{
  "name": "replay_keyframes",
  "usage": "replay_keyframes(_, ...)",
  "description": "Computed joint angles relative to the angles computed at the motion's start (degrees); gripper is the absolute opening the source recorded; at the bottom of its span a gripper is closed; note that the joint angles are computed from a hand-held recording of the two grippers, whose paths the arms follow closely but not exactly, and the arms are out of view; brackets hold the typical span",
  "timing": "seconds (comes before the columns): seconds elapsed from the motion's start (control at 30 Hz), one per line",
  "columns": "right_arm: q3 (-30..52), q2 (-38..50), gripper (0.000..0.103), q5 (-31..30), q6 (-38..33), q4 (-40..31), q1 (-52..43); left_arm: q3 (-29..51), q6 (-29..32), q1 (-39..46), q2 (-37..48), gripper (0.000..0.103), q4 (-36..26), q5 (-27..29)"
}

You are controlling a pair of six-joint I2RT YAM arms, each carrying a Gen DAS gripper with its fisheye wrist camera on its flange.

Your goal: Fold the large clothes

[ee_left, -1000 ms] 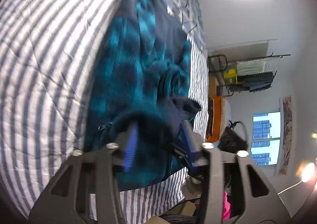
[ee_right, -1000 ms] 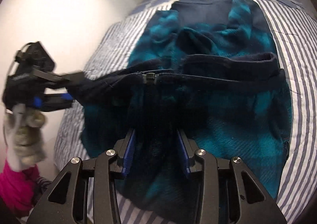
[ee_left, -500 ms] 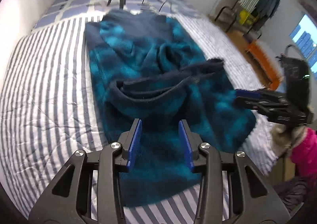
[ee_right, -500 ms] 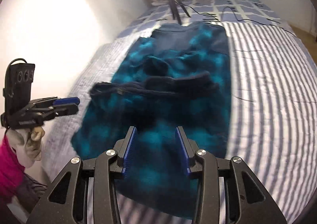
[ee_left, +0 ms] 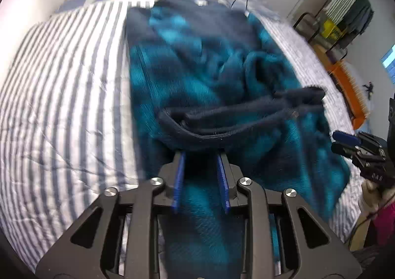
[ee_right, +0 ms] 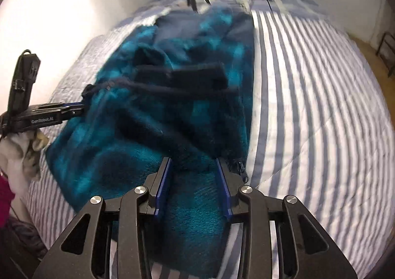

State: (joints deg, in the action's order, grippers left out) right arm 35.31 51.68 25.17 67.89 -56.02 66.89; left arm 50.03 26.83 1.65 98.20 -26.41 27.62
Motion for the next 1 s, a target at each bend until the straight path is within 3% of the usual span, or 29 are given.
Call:
replay_keyframes(0.07,2.0,-2.0,0.036,4.5,-0.7,-3.2,1.3,2.9,0.9,2.0,-0.3,0.027,-2.1,1.1)
replay_keyframes(0.17,3.0,-6.2,0.038,6.3,-9.2,-2.7,-5.7,9.6,-0.4,4.4,2.4,0.048,-3.9,2.5)
replay_keyframes(0.23,2.7,-8.0,0.039,0.5,-19.8,1.0,-17.2,15.2,-1.0,5.3,5.8,0.060,-6.8,4.0)
replay_keyframes(0.33,2.6,-5.0,0.043,-11.6,-35.1,7.7,-36.3,26.9,-3.3,5.3,15.2,0.060,-11.6,5.8)
replay_keyframes(0.5,1.4,3.8,0.044,-25.4,-48.1,19.3,-57.3,44.8,-8.7,4.0,30.1,0.060,-16.1,6.9)
replay_keyframes(0.73,1.1,22.4,0.044,-41.2,-48.8,39.4,-74.0,68.1,-15.1,1.7,47.3,0.060,-21.9,8.8)
replay_keyframes(0.83,2.9,29.8,0.044,-42.4,-47.3,45.4,-74.8,78.5,-16.5,0.3,54.3,0.060,-25.7,8.4)
replay_keyframes(1.0,9.0,41.2,0.044,-41.3,-48.0,48.9,-72.8,87.5,-17.7,-1.8,60.3,0.060,-26.9,7.7)
